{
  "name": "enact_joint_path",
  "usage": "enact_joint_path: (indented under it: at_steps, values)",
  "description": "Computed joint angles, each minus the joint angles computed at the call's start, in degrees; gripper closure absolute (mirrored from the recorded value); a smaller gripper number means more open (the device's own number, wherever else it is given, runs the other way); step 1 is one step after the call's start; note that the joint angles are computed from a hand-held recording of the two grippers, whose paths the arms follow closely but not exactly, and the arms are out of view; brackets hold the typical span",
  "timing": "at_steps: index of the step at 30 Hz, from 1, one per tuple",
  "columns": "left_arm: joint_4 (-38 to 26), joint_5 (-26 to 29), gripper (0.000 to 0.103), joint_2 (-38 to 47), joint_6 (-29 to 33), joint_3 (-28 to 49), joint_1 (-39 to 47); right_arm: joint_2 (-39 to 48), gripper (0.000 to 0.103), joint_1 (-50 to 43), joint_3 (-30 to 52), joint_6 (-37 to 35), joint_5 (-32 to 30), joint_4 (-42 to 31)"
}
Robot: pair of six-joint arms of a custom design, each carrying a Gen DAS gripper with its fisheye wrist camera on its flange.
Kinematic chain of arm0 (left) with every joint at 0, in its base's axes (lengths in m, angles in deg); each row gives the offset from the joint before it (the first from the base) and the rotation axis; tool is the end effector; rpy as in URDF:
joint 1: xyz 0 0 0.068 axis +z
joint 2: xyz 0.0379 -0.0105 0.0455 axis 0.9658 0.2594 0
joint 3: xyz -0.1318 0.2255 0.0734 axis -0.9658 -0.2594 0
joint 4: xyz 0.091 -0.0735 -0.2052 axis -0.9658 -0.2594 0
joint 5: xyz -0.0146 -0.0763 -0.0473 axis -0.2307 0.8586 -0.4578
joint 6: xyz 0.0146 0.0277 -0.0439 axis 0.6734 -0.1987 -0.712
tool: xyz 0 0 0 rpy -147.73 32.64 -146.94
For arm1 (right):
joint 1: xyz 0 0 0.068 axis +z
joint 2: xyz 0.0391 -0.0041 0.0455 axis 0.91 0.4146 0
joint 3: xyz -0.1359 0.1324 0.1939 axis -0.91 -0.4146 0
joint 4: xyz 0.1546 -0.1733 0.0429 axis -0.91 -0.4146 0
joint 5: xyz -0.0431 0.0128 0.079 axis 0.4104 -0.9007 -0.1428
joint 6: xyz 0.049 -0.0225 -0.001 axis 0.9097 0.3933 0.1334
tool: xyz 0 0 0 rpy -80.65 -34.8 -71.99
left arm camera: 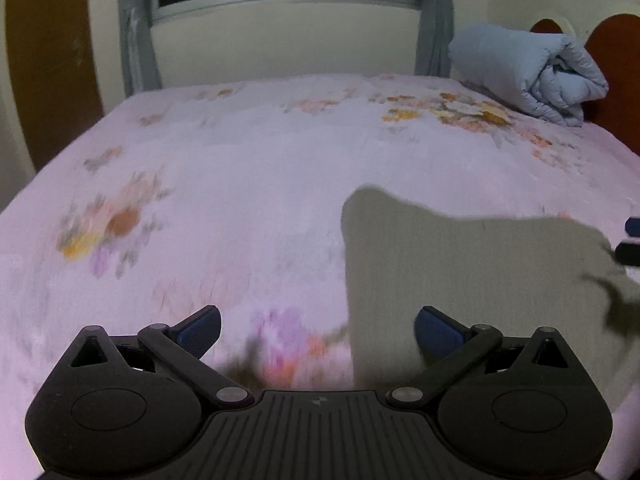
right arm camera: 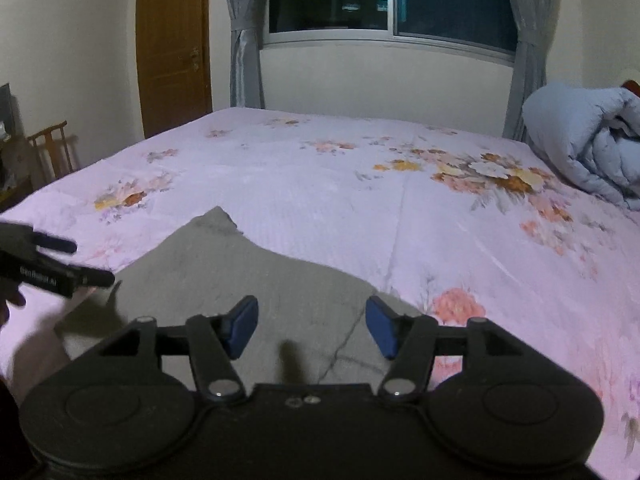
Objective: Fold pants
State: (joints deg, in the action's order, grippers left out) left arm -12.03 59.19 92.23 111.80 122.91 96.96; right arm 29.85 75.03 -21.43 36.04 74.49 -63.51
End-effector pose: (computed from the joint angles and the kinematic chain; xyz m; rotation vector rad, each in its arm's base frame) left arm 0.3444 0.1245 0.1598 0.2031 2.2611 -0.0504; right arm 0.2230 0.0423 0.1640 -0.3937 2.1091 0.1670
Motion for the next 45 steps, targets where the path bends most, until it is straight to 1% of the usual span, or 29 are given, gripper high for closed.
enact_joint_path:
  at_steps: [4, 7, 9, 10, 12, 13, 14, 15, 16, 17, 19, 20, 22, 23, 24, 26, 28, 30, 32, 33, 35, 37, 38, 39, 40, 41, 42, 44, 45]
  values:
    - [-6.16, -2.59, 0.0, 7.77, -0.45, 14.61, -3.18, 5.49, 0.052, -0.46, 2.44, -0.87, 1.09, 2.39]
    - [-11.53, -4.08, 0.0, 15.21, -2.06, 25.84, -5.08, 9.55, 0.058, -1.13, 5.85, -1.47, -0.1, 1.61]
    - [-15.57, -3.16, 0.0, 19.75, -2.45, 32.52, -6.0, 12.33, 0.068, -1.49, 8.36, -1.76, -1.41, 0.67]
    - [-17.74, -2.88, 0.0, 22.12, -2.34, 36.01, -6.56, 13.56, 0.068, -1.45, 9.25, -2.14, -1.78, 0.41]
    - [-17.63, -2.44, 0.0, 24.9, -2.86, 38.96, -7.49, 16.32, 0.068, -1.23, 11.05, -2.51, -1.57, -0.07]
    - [-17.37, -3.84, 0.0, 26.71, -3.12, 40.65, -8.15, 18.13, 0.068, -0.93, 12.82, -2.92, 0.09, -2.21]
    - [-19.16, -6.29, 0.0, 29.02, -3.91, 43.58, -8.89, 21.04, 0.068, -0.58, 15.9, -3.62, 3.17, -6.3]
    - [-23.15, -6.35, 0.0, 32.27, -5.07, 48.36, -8.99, 22.93, 0.064, -1.04, 16.31, -4.25, 3.75, -5.85]
    - [-25.74, -5.32, 0.0, 34.58, -7.19, 51.57, -8.69, 23.62, 0.063, -1.73, 15.48, -4.02, 3.07, -3.76]
    - [-26.08, -4.33, 0.0, 34.81, -8.42, 51.91, -8.34, 23.59, 0.061, -2.27, 15.19, -3.25, 2.51, -3.49]
    - [-20.86, -2.63, 0.0, 31.17, -9.61, 45.71, -7.25, 20.02, 0.06, -3.51, 12.39, -1.64, 0.26, -1.97]
    - [-18.71, -1.27, 0.0, 29.01, -9.86, 42.44, -6.29, 16.92, 0.06, -5.25, 9.63, 0.95, -1.96, -0.08]
    - [-16.84, 3.37, 0.0, 24.68, -9.34, 36.67, -3.38, 12.03, 0.058, -11.59, 5.56, 6.84, -10.29, 1.12]
    - [-17.17, 6.09, 0.0, 23.29, -8.52, 34.89, -1.9, 11.23, 0.058, -16.37, 4.3, 10.01, -16.4, 1.24]
    - [-19.18, 8.2, 0.0, 22.16, -6.83, 33.96, -0.39, 11.48, 0.057, -21.66, 2.83, 13.77, -22.37, 2.04]
    - [-21.27, 11.98, 0.0, 20.48, -5.05, 31.78, 1.87, 14.85, 0.051, -29.78, 1.78, 17.26, -31.67, 2.93]
    - [-23.73, 15.45, 0.0, 19.3, -3.88, 29.79, 4.01, 18.1, 0.051, -34.59, 0.88, 18.51, -36.38, 3.47]
    - [-23.67, 17.74, 0.0, 18.25, -3.91, 26.74, 5.32, 22.22, 0.051, -37.87, 0.7, 18.61, -42.32, 3.36]
    - [-23.88, 17.46, 0.0, 18.2, -5.36, 25.02, 5.31, 26.68, 0.05, -39.2, 0.94, 20.19, -46.47, 4.29]
    - [-23.94, 18.07, 0.0, 18.49, -6.25, 24.21, 5.41, 29.08, 0.049, -39.68, 0.68, 22.05, -48.39, 6.36]
    - [-25.69, 21.52, 0.0, 20.18, -8.37, 23.86, 5.85, 33.53, 0.048, -40.21, 0.2, 26.31, -52.08, 11.52]
    - [-26.32, 24.65, 0.0, 21.61, -9.42, 23.72, 5.89, 34.77, 0.046, -40.13, -0.06, 28.85, -53.47, 13.67]
    - [-26.39, 25.75, 0.0, 22.29, -10.35, 23.94, 5.88, 36.05, 0.038, -40.63, 0.21, 30.27, -55.41, 15.05]
    - [-26.42, 26.46, 0.0, 23.05, -11.2, 24.4, 5.88, 37.4, 0.034, -40.98, 0.94, 31.3, -57.03, 15.49]
    - [-26.58, 27.78, 0.0, 24.03, -12.06, 25.21, 5.99, 38.33, 0.033, -41.21, 1.68, 32.37, -57.93, 15.52]
    - [-27.59, 29.7, 0.0, 25.45, -12.94, 26.82, 6.24, 39.11, 0.03, -41.51, 2.18, 33.8, -59.27, 16.32]
    - [-28.73, 30.8, 0.0, 26.61, -13.53, 28.21, 6.39, 39.31, 0.028, -41.89, 2.46, 33.82, -60.23, 15.9]
    - [-32.68, 33.99, 0.0, 29.61, -13.06, 32.23, 6.79, 39.21, 0.028, -41.61, 4.27, 30.53, -59.76, 11.39]
    - [-34.25, 34.68, 0.0, 30.56, -12.68, 33.68, 7.07, 38.08, 0.033, -41.3, 4.64, 28.88, -58.27, 9.32]
